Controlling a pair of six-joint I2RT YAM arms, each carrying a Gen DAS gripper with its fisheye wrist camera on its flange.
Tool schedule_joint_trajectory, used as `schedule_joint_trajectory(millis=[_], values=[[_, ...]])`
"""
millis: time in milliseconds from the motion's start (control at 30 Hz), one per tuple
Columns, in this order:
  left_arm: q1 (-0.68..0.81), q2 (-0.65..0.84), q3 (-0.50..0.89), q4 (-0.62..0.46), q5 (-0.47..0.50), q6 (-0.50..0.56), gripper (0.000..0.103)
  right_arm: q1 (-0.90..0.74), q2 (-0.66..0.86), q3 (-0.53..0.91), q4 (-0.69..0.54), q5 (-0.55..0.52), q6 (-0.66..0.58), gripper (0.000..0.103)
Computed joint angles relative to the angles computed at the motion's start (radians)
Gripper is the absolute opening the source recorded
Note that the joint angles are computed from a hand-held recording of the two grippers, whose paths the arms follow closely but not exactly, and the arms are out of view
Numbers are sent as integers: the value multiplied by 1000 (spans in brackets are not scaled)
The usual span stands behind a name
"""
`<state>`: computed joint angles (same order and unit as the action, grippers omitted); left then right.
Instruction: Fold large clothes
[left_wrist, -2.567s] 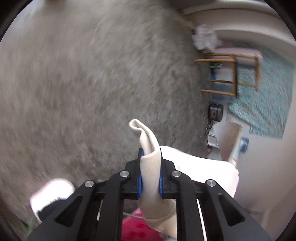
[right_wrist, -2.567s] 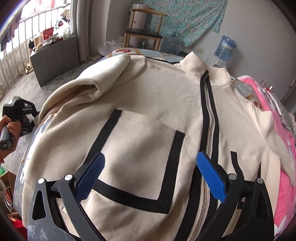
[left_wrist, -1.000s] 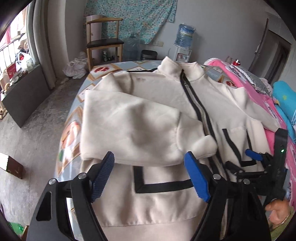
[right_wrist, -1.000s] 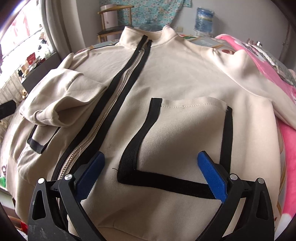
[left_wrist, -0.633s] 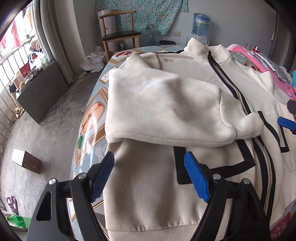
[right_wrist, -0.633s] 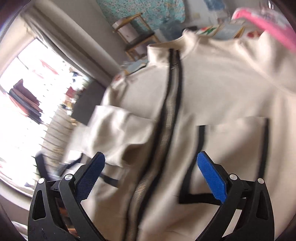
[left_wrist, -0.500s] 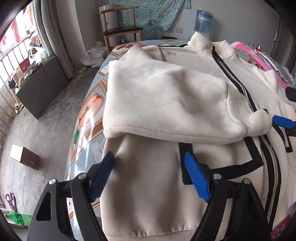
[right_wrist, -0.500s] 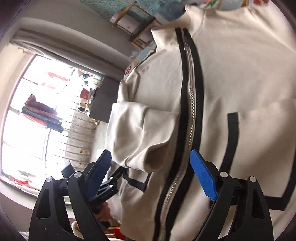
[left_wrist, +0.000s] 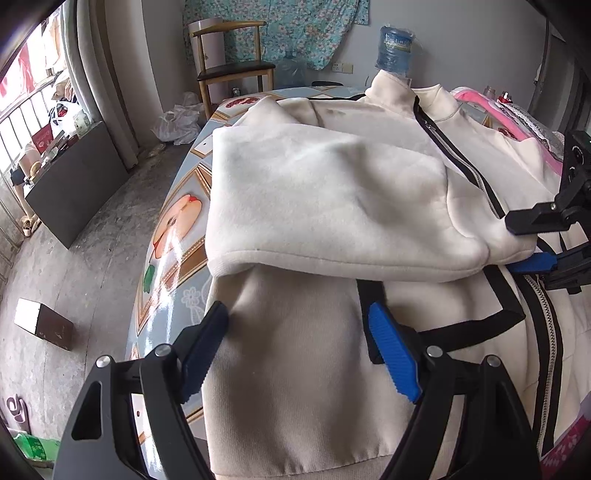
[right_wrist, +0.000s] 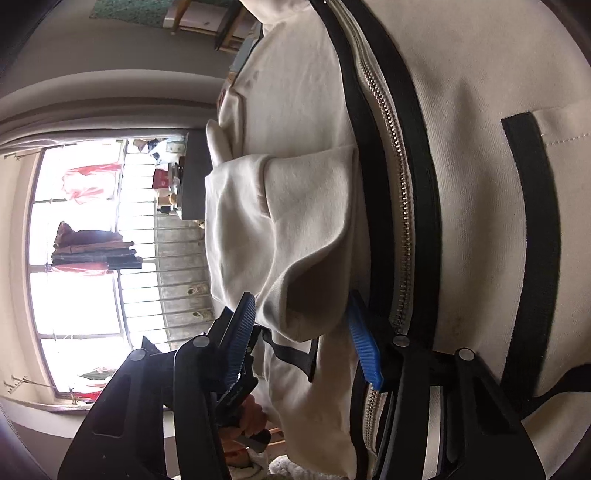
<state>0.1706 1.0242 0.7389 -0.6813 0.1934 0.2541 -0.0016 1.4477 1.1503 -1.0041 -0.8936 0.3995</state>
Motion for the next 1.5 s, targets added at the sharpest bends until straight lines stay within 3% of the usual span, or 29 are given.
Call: schedule_joint_trajectory(millis=[67,267,533,700,867,1033,1233,1500], values=[[-5,5,6,-6,-8,-9,77,-1,-1,-9,17,4,14,41],[-11,14,18,-17,-17,-20,77,5,-38,42,21,56,7,7],[-23,27,36,-37,-39,-46,77,-42,8,437,-27,124,-60,6],[-28,37,53,-61,-48,-55,77,-211,37,554,-81,143,-161,6],[4,76,109,-66,-18,-79,77,-355,102,513,-119,167,-263,6],[-33,208,196,5,-97,-120,77,-373,154,455,-75,222,-287,6],[-37,356,279,50,-214,-127,77,-453,132,477,-41,183,-322,6],[1,387,291,42,-198,-131,77,-536,169,290,-3,299,-419,5]])
